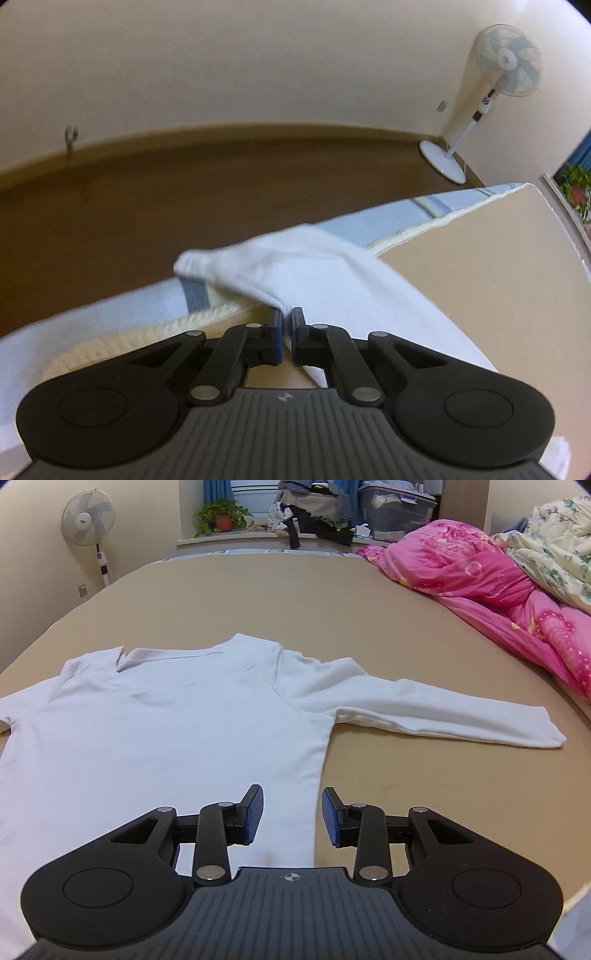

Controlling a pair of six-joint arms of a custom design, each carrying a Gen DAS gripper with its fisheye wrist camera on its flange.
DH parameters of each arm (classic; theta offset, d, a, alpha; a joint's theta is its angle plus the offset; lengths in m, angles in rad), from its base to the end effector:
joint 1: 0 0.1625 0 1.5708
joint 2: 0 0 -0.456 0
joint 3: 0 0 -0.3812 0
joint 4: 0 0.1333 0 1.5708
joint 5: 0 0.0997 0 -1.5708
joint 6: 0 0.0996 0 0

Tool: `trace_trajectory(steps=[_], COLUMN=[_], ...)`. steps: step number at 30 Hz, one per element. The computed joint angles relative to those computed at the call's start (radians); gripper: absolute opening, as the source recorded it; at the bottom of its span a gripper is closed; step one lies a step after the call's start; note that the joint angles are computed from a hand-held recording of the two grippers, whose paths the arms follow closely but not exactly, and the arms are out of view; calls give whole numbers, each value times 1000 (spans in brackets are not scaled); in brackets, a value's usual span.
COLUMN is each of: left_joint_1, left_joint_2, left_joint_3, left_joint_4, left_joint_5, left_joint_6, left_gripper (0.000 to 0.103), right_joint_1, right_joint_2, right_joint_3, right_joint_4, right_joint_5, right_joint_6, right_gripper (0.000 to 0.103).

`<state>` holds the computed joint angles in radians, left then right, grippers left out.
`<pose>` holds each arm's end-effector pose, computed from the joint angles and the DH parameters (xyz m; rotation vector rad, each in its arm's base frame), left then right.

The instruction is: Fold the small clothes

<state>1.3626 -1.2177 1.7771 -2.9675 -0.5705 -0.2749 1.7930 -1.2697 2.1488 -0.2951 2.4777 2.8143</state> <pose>0.0910 -0.6197 0.4261 -0.5767 2.0686 -1.1743 0.1361 -0.3533 0.1874 0.0381 -2.0628 1.0207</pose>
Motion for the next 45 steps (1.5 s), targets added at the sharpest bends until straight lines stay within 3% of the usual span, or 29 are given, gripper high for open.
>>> trace_trajectory(steps=[2, 4, 7, 9, 11, 13, 15, 16, 18, 21, 25, 28, 30, 33, 37, 43, 45], left_joint_1=[-44, -103, -238, -331, -425, -492, -517, -532, -562, -555, -518, -473, -430, -382, -346, -307, -297], left_joint_2=[32, 60, 112, 135, 139, 123, 121, 123, 106, 28, -65, -84, -91, -83, -48, 10, 41], left_joint_3=[13, 41, 120, 176, 257, 316, 346, 364, 421, 493, 469, 431, 406, 354, 309, 255, 241], left_joint_4=[-147, -325, -618, -698, -675, -502, -293, -208, -151, -188, -125, -109, -110, 22, 21, 65, 79], left_joint_5=[57, 61, -29, -100, -230, -379, -531, -545, -508, -477, -314, -214, -226, -216, -274, -336, -350], left_joint_6=[152, 332, 638, 717, 704, 612, 554, 560, 581, 641, 597, 487, 431, 331, 379, 358, 376], left_gripper=[3, 3, 3, 3, 4, 11, 55, 53, 49, 49, 49, 49, 49, 42, 43, 47, 52], right_joint_1=[2, 5, 8, 10, 10, 11, 10, 8, 0, -13, -29, -58, -86, -127, -208, -263, -265], right_joint_2=[13, 22, 33, 40, 46, 49, 45, 40, 25, -6, -48, -76, -82, -58, -20, 90, 133], right_joint_3=[-8, -13, -21, -29, -37, -40, -41, -39, -36, -28, -14, -4, 0, -26, -71, -169, -205], right_joint_4=[3, 5, 15, 20, 24, 26, 24, 22, 35, 58, 34, 1, -35, -35, 11, 55, 62], right_joint_5=[-4, -8, -15, -16, -16, -14, -8, -4, -1, -17, -76, -179, -262, -330, -427, -446, -422], right_joint_6=[-4, -13, -16, -12, -1, 13, 22, 32, 72, 134, 147, 194, 208, 236, 316, 316, 276], right_gripper=[37, 37, 37, 37, 37, 37, 37, 37, 37, 37, 36, 20, 20, 21, 21, 23, 27])
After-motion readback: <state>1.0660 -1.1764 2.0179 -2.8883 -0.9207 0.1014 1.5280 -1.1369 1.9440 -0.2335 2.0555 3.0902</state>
